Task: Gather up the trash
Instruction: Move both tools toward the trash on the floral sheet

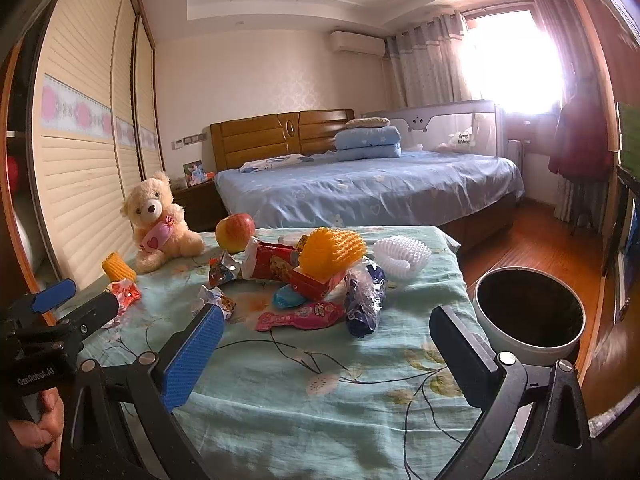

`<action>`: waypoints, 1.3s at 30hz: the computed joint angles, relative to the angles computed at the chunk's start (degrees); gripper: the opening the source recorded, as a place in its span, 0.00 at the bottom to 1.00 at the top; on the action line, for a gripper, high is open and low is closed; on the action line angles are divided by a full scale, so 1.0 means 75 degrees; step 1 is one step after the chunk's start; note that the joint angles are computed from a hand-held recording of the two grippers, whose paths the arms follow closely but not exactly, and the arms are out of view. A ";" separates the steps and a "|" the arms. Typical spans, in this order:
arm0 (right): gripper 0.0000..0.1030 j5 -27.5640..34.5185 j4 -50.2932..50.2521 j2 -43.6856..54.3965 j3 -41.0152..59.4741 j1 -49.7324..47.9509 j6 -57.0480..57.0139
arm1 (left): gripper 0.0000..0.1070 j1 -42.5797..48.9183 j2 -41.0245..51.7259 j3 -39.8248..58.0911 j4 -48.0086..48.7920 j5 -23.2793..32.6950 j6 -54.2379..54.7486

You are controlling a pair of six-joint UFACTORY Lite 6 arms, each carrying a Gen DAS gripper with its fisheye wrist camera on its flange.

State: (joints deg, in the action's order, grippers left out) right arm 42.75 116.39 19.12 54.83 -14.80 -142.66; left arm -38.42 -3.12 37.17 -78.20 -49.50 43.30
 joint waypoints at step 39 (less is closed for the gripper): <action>1.00 -0.0281 -0.0015 0.0281 0.0191 0.0160 0.0030 | 0.96 0.0334 0.0478 0.0142 0.0392 0.0239 -0.0416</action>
